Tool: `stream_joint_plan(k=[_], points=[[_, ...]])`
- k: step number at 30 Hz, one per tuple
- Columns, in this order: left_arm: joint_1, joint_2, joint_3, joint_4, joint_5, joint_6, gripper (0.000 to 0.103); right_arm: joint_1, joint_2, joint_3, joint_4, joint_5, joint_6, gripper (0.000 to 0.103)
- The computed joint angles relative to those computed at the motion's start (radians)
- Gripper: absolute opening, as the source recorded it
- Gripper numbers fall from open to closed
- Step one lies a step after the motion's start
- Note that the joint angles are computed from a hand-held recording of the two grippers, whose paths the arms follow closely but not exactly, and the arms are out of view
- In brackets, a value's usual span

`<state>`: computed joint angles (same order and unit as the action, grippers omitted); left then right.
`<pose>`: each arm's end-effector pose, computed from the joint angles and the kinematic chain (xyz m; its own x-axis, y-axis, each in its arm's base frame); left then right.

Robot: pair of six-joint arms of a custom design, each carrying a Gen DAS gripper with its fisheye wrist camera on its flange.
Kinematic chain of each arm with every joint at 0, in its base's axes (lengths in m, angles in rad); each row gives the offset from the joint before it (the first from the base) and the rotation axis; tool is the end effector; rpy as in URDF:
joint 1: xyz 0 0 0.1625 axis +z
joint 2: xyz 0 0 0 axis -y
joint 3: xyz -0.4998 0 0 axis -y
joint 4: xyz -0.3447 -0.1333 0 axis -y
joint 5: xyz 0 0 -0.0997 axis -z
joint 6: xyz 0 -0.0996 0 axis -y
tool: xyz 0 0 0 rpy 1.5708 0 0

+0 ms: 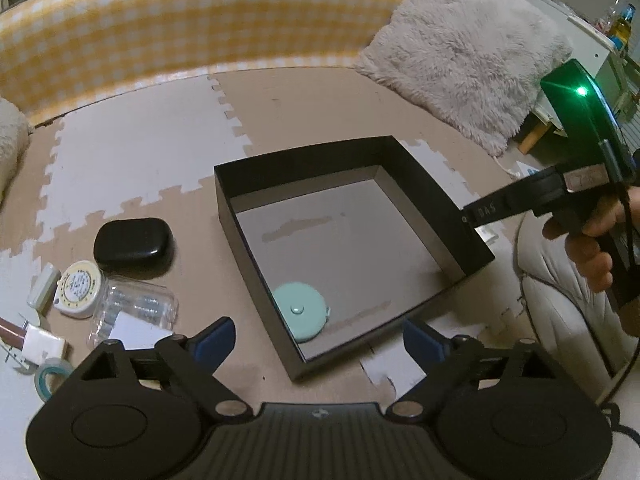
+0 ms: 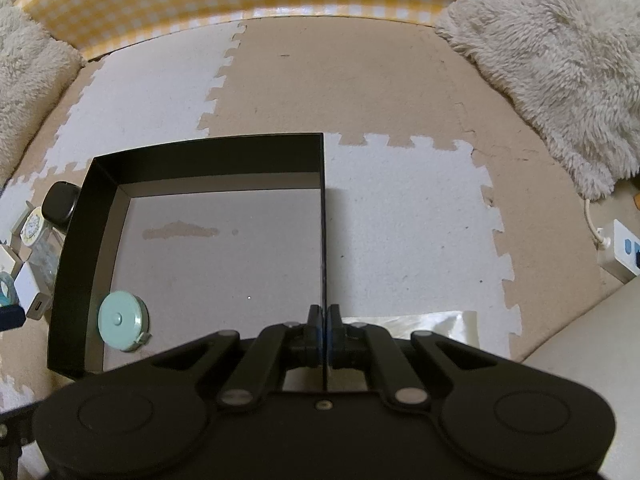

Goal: Organize rigid objects
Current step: 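Move the left gripper back and close on the blue-rimmed tape roll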

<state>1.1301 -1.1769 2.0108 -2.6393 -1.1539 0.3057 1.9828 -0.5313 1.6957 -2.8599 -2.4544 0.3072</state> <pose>-0.0740 -0.5639 0.3034 -0.7021 0.5555 -0.4455 0.6566 0.7471 -0.1032 0.3215 -0.5950 0.0488 -0.7109 0.1168 0.6935 -0.1913 0.9168 -0.3505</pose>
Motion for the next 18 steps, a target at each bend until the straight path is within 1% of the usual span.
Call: stream_joint_plan(k=[9,18], points=[[-0.007,-0.036,0.009,0.009,-0.012,-0.025,0.103,0.001,0.001,0.006,-0.017,-0.002,-0.013,0.003],[0.006,-0.053,0.000,-0.058,0.042,-0.043,0.103,0.006,0.010,0.003,-0.025,-0.022,-0.030,0.003]])
